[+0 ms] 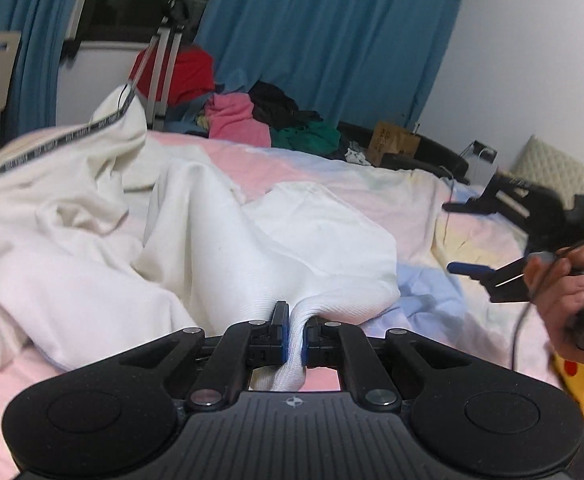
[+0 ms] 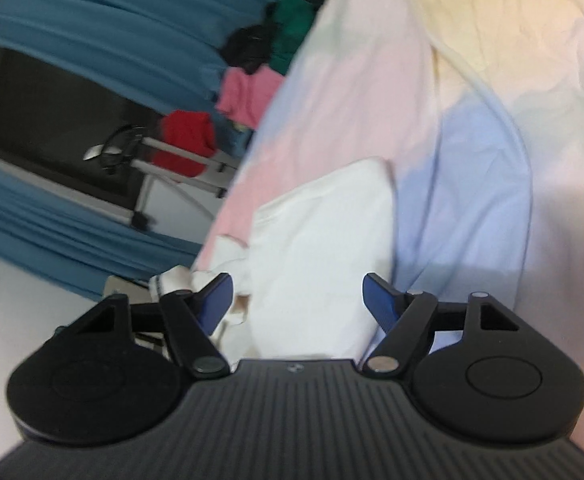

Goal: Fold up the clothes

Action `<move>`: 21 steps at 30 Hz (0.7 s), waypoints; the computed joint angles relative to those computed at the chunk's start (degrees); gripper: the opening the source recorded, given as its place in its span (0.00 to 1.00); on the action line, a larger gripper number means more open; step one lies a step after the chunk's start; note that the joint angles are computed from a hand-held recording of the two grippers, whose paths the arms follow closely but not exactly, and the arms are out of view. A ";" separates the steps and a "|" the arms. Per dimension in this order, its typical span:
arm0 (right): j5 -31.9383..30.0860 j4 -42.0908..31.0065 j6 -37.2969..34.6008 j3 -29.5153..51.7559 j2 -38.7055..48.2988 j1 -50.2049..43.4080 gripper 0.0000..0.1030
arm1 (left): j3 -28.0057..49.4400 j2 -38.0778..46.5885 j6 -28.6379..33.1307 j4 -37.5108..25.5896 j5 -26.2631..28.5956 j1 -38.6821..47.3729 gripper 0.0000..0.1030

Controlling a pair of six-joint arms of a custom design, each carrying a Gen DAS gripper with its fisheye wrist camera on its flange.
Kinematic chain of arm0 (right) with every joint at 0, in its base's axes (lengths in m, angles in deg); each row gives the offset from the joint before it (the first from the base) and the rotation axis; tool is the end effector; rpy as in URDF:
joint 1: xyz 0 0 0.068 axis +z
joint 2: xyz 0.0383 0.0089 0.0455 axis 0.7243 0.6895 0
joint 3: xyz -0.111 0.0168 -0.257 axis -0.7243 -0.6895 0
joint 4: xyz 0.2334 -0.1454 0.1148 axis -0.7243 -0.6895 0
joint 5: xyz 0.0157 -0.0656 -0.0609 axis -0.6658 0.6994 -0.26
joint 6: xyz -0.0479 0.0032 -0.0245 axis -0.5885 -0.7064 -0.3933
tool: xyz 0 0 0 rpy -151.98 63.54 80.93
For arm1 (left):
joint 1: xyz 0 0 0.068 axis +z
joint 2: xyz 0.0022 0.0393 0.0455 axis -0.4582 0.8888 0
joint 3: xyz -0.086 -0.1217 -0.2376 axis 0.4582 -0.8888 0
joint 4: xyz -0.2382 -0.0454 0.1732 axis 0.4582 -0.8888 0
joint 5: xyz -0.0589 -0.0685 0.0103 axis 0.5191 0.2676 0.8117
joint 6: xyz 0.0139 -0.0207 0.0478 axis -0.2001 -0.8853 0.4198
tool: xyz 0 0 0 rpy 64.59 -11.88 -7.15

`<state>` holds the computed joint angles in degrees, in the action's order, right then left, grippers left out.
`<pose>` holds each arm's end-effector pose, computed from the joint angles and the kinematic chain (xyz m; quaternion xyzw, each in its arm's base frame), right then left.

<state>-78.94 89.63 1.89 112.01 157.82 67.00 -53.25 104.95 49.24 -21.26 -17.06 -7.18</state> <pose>0.3398 0.1362 0.2180 0.2562 0.8283 0.3971 0.3010 0.1851 0.0505 0.1672 -0.0531 0.8683 -0.1303 0.4756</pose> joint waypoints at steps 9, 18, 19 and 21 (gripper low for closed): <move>-1.37 -1.05 -6.26 12.99 18.61 -2.37 0.54 | 2.02 10.03 -0.38 3.75 6.93 4.47 0.07; 2.50 1.32 -16.20 21.89 29.83 0.38 0.40 | 2.59 16.53 -0.61 8.17 11.15 7.20 0.07; 3.03 3.10 -16.29 21.29 29.63 0.53 0.23 | 2.37 16.46 -0.81 8.55 11.32 7.17 0.07; 4.55 4.53 -15.58 20.48 28.66 0.85 0.11 | 1.64 15.43 -0.93 9.23 10.99 6.69 0.07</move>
<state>-74.39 94.16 -13.70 132.49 186.48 67.85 -51.61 120.39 48.30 -12.03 -6.06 -0.49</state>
